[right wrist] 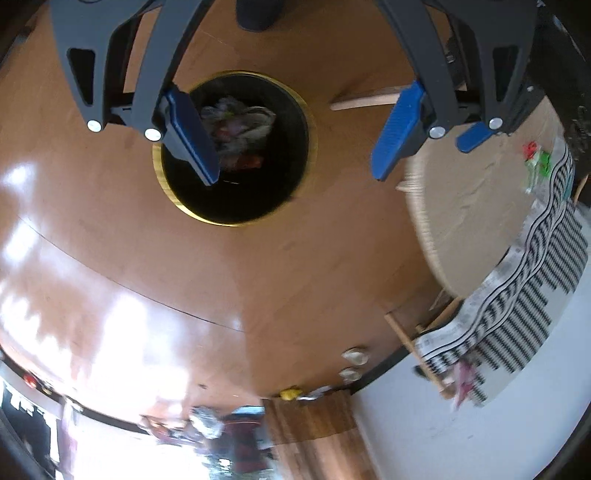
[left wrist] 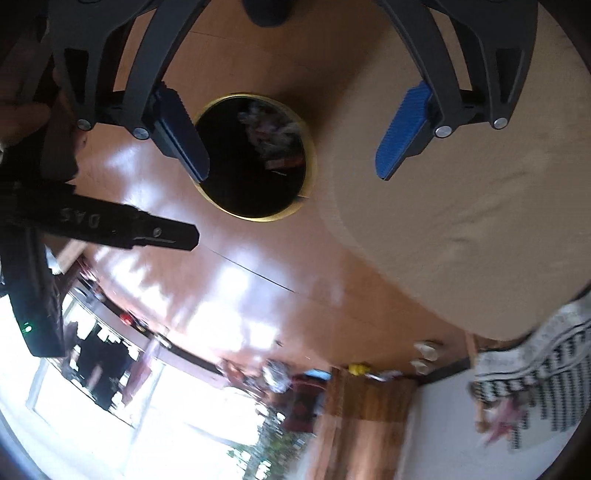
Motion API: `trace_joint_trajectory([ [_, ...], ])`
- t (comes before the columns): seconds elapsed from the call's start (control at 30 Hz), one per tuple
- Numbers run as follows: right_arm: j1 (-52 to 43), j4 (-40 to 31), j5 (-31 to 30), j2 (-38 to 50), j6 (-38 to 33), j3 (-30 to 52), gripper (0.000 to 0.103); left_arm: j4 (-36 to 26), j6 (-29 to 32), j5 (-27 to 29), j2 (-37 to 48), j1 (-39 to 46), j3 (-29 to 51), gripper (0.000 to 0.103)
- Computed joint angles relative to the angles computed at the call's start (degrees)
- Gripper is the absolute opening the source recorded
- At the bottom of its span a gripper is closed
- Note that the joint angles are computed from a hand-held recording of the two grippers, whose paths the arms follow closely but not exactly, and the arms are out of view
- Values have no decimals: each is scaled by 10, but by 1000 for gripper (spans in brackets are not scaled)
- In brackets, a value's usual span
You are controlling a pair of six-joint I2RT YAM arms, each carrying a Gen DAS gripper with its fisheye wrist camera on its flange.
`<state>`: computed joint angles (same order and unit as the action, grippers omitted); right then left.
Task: Collect trash
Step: 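Swing both open tools back to the table, then grasp the red ribbon with the right tool while the left tool grasps the green toy car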
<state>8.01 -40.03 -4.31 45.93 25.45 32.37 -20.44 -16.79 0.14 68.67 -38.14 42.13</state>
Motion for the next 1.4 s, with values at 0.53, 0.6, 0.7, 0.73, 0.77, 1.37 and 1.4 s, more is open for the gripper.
trace_joint_trajectory([
  [0.53,528,105,155,605,138,509,85,-241,535,331,-6,895,109,92],
  [0.6,545,77,149,686,120,609,85,-233,572,343,55,956,143,92],
  [0.7,559,33,152,781,93,732,84,-222,594,352,136,1007,194,92],
  [0.73,558,23,150,802,86,758,84,-224,601,355,159,1021,210,92],
  [0.77,561,4,148,837,80,803,84,-222,601,355,192,1029,234,92],
  [1.37,554,-24,155,929,3,926,12,-72,491,255,392,928,357,92],
  [1.4,556,-16,156,917,2,912,12,-71,489,250,397,923,362,92],
])
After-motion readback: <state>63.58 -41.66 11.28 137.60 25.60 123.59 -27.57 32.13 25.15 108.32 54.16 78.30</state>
